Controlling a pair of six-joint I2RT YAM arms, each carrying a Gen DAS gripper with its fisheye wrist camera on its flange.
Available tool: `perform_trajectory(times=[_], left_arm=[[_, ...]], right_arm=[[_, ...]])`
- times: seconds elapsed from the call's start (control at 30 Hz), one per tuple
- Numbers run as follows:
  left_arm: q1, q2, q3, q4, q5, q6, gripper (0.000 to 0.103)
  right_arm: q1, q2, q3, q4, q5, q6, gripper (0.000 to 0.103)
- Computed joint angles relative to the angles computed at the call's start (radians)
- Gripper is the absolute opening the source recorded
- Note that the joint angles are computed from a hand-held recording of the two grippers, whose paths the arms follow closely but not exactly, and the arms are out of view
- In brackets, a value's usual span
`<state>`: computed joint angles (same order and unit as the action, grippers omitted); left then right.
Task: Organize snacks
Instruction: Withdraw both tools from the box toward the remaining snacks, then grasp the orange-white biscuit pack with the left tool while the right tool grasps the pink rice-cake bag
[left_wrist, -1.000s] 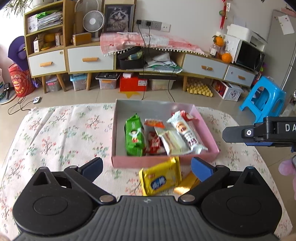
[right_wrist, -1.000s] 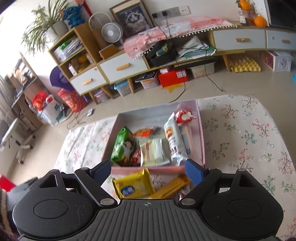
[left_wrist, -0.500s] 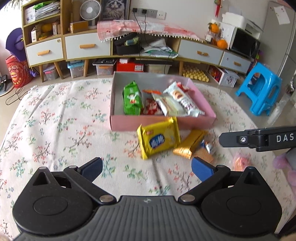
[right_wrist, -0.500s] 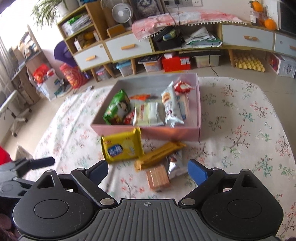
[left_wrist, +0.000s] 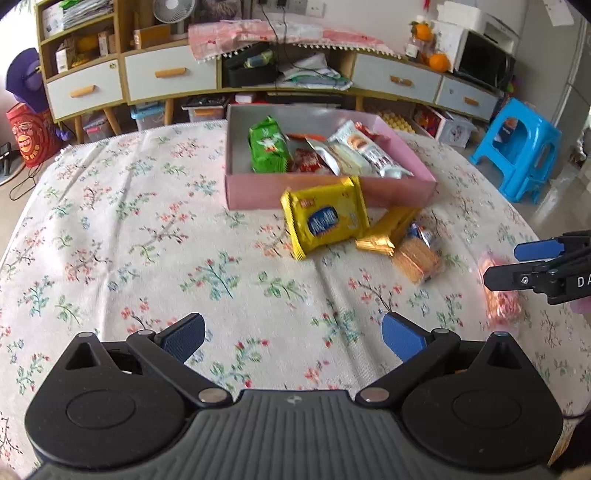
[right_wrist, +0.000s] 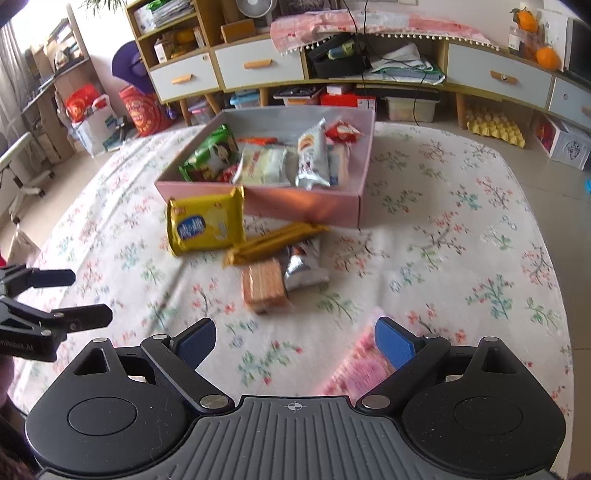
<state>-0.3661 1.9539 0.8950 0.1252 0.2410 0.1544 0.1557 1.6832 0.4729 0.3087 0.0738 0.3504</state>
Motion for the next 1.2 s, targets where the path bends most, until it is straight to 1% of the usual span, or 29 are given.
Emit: perform_trajectory(times=[0.07,0.13,0.2,0.23,0.3,0.37,0.43,0.5,0.6,0.67,0.77,0.87,0.97,1.03,1.1,1.2], left_arm=[[-0.014,0.008,0.001,-0.015,0.008,0.009,0.102],[-0.032,0.016,0.001,-0.034,0.020,0.024,0.102],[-0.056,0.018,0.001,-0.048,0.014,0.052,0.102],[-0.064,0.017,-0.005,-0.039,0.005,0.064,0.102],[-0.079,0.008,-0.022,-0.015,-0.019,0.084,0.102],[-0.083,-0.003,-0.029,-0.007,-0.034,0.094,0.102],[-0.072,-0.012,-0.032,-0.009,-0.025,0.097,0.102],[-0.060,-0.014,-0.025,-0.037,0.007,0.107,0.102],[-0.067,0.002,-0.009,-0.088,0.071,0.152,0.102],[-0.088,0.015,-0.009,-0.103,0.094,0.196,0.101],[-0.129,0.024,-0.028,-0.084,0.085,0.260,0.099],[-0.161,0.045,-0.035,-0.047,0.053,0.296,0.095],[-0.175,0.081,-0.014,-0.047,0.016,0.297,0.091],[-0.180,0.092,-0.022,-0.003,-0.015,0.293,0.095],[-0.180,0.094,-0.024,0.022,-0.044,0.261,0.092],[-0.163,0.103,0.000,0.027,-0.086,0.192,0.089]], right_arm=[[-0.005,-0.001,-0.011,-0.012,0.000,-0.012,0.095],[-0.005,-0.005,-0.007,-0.064,0.003,-0.007,0.095],[-0.020,-0.025,0.004,-0.140,-0.051,-0.028,0.095],[-0.032,-0.047,-0.001,-0.167,-0.092,-0.058,0.095],[-0.048,-0.115,-0.033,-0.196,-0.142,-0.119,0.095],[-0.064,-0.195,-0.069,-0.220,-0.155,-0.147,0.095],[-0.103,-0.283,-0.109,-0.245,-0.172,-0.173,0.095],[-0.150,-0.321,-0.130,-0.264,-0.189,-0.189,0.097],[-0.172,-0.283,-0.125,-0.259,-0.178,-0.176,0.097],[-0.170,-0.240,-0.126,-0.236,-0.173,-0.182,0.097],[-0.145,-0.180,-0.128,-0.198,-0.144,-0.171,0.097],[-0.139,-0.122,-0.116,-0.175,-0.147,-0.155,0.097],[-0.131,-0.072,-0.104,-0.154,-0.132,-0.134,0.097],[-0.116,-0.030,-0.099,-0.117,-0.097,-0.114,0.097],[-0.098,0.005,-0.097,-0.079,-0.050,-0.102,0.097],[-0.093,0.066,-0.097,-0.001,-0.029,-0.071,0.097]])
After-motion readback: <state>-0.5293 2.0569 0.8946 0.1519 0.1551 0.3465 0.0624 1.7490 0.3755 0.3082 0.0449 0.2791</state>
